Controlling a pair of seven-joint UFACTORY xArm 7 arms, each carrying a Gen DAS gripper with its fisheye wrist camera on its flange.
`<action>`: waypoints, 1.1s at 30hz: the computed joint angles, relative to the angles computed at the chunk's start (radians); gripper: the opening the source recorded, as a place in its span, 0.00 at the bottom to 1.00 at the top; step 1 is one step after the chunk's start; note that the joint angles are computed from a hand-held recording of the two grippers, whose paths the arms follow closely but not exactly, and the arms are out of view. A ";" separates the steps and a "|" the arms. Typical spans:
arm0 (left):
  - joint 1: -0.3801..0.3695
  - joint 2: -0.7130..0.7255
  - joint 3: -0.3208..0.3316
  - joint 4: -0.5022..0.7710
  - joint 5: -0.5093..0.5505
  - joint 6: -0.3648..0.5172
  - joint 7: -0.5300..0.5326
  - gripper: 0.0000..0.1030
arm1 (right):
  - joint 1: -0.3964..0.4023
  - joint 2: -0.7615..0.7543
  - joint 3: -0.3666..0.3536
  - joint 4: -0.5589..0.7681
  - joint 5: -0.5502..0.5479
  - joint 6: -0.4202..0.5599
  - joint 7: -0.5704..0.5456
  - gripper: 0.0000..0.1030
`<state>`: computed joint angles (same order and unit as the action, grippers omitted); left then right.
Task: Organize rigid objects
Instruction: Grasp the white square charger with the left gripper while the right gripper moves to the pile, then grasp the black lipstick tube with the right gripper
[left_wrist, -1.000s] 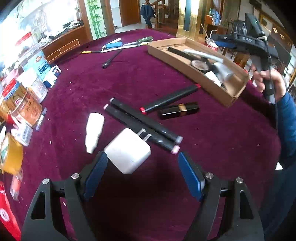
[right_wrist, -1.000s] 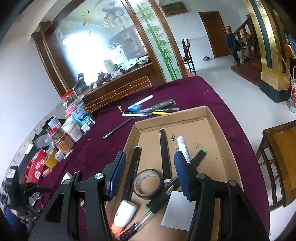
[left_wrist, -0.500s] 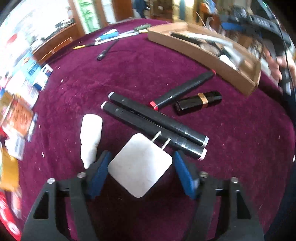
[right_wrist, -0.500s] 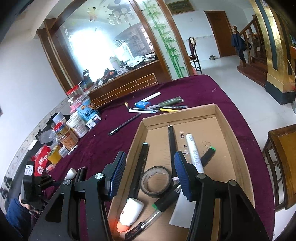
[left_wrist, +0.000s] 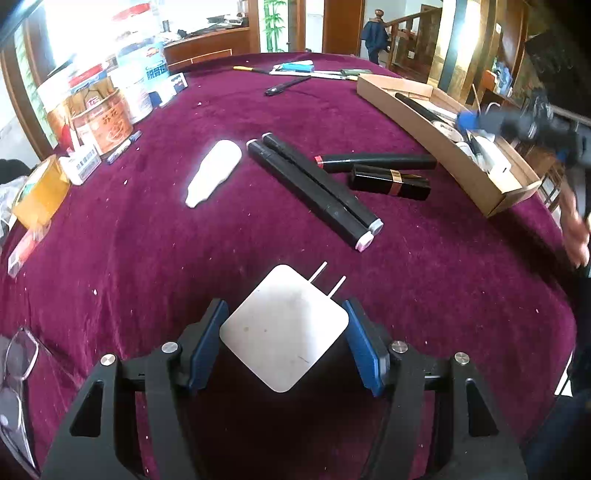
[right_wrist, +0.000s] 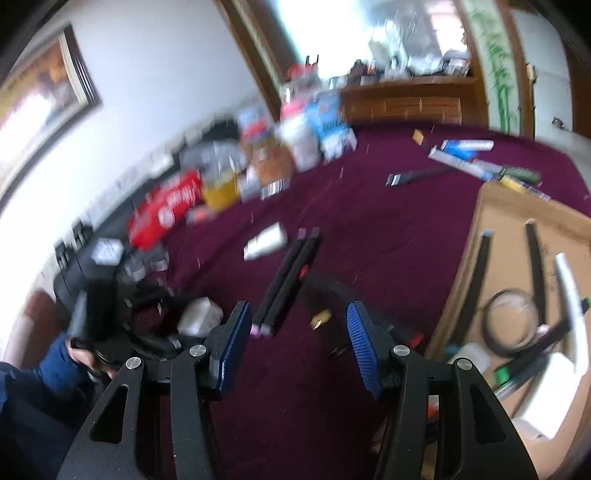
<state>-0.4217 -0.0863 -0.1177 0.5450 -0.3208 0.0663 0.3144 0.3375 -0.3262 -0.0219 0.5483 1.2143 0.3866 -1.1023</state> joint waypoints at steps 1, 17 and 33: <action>0.001 0.000 0.001 -0.003 0.002 -0.002 0.002 0.61 | -0.010 0.022 0.021 0.010 -0.059 -0.007 0.049 0.33; -0.049 0.014 0.025 0.009 -0.204 -0.010 0.212 0.59 | -0.041 0.251 0.119 0.099 -0.443 -0.116 0.365 0.18; -0.086 -0.020 0.039 0.033 -0.383 0.000 0.230 0.58 | 0.010 0.091 0.047 0.052 0.191 -0.125 -0.088 0.15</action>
